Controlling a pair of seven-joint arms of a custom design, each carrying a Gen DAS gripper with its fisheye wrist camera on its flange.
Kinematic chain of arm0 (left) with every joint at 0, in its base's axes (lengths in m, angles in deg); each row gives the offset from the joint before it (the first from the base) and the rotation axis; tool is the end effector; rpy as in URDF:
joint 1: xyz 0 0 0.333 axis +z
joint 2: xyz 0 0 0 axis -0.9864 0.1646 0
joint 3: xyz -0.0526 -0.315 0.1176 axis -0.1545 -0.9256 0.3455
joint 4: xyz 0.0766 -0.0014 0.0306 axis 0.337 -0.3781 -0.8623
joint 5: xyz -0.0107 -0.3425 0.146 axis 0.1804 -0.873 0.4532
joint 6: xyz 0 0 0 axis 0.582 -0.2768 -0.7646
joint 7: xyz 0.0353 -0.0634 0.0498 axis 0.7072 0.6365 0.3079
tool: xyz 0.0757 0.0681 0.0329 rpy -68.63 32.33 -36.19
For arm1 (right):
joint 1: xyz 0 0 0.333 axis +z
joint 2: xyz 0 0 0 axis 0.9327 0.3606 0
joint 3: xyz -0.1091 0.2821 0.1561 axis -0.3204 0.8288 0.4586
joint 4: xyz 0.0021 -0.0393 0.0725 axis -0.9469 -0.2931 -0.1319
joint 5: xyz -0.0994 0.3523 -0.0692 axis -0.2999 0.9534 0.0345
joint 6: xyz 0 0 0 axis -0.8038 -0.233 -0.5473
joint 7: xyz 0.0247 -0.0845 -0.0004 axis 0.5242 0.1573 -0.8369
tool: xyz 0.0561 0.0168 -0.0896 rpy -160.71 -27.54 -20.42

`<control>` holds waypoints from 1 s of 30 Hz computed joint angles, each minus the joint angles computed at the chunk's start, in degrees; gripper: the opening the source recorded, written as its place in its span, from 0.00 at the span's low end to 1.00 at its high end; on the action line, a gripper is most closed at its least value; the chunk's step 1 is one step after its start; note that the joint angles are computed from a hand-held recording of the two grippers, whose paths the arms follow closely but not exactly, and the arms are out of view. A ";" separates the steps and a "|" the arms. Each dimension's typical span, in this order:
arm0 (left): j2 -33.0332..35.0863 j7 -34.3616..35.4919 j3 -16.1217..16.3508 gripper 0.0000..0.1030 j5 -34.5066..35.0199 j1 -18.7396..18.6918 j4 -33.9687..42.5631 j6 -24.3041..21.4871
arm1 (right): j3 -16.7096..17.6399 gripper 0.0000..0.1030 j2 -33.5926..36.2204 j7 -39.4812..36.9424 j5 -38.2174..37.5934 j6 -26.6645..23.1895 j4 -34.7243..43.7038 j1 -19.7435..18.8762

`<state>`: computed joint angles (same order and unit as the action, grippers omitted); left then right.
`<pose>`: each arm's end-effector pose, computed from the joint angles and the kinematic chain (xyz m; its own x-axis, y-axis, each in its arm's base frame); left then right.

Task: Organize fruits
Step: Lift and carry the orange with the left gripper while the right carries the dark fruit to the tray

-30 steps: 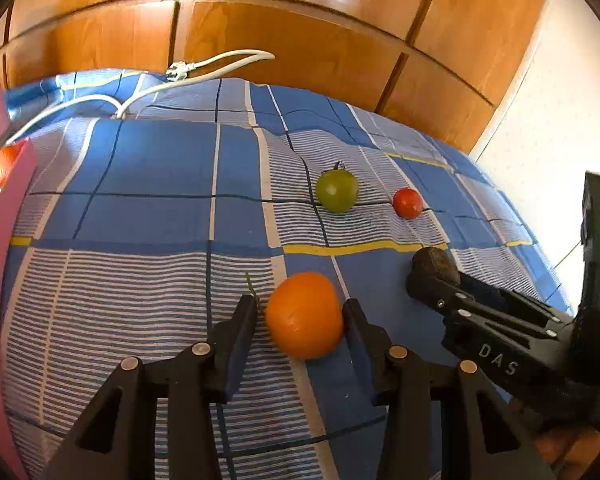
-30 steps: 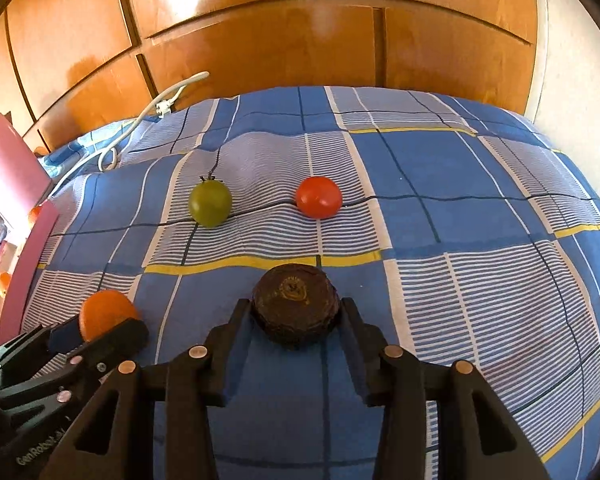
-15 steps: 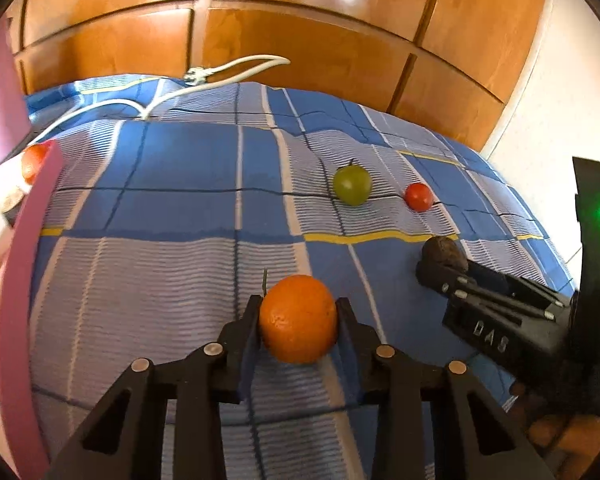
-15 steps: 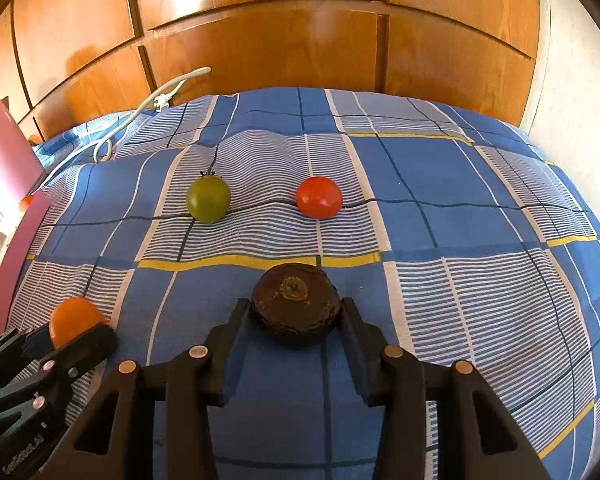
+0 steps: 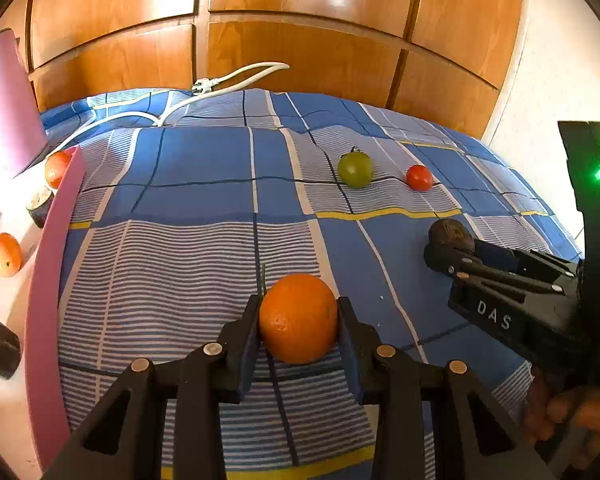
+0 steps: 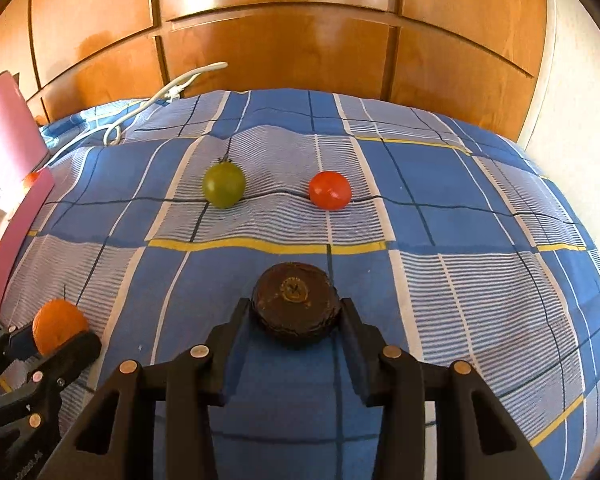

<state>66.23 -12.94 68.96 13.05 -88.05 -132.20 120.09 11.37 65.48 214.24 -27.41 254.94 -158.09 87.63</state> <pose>0.4370 -0.0948 0.3859 -0.1218 -0.9843 0.1275 -0.7429 0.0052 -0.6694 0.4716 0.2396 0.4068 0.0765 -0.9971 -0.0058 -0.7861 -0.0567 -0.6155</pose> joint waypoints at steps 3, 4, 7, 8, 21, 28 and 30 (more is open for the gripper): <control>-0.78 -2.38 2.42 0.35 2.53 -1.61 -0.40 -0.36 | 0.22 0.42 -0.91 1.46 -0.95 0.31 -0.99 0.16; -1.12 -0.94 1.08 0.35 0.98 -0.55 -0.82 -0.40 | 0.36 0.42 -1.15 2.19 -1.76 0.32 -1.23 0.18; -2.19 1.19 1.53 0.34 -1.11 -1.43 -1.73 -1.03 | 1.00 0.42 -1.85 3.68 -3.39 0.01 -1.82 0.18; -2.59 0.13 5.00 0.34 -0.03 -4.60 -1.77 -1.51 | 1.23 0.42 -2.23 4.09 -3.71 0.10 -2.23 0.17; -8.50 9.67 -2.31 0.34 -11.99 1.44 -6.51 -0.45 | 3.67 0.42 -4.59 1.44 0.73 2.86 -5.52 -0.30; -11.54 13.15 1.60 0.34 -15.46 -2.66 -8.32 0.36 | 4.81 0.42 -5.54 -1.35 5.28 4.26 -6.91 -0.14; -12.49 13.44 4.06 0.34 -15.94 -4.77 -8.75 0.35 | 4.97 0.42 -5.61 -4.22 8.85 5.29 -7.37 0.20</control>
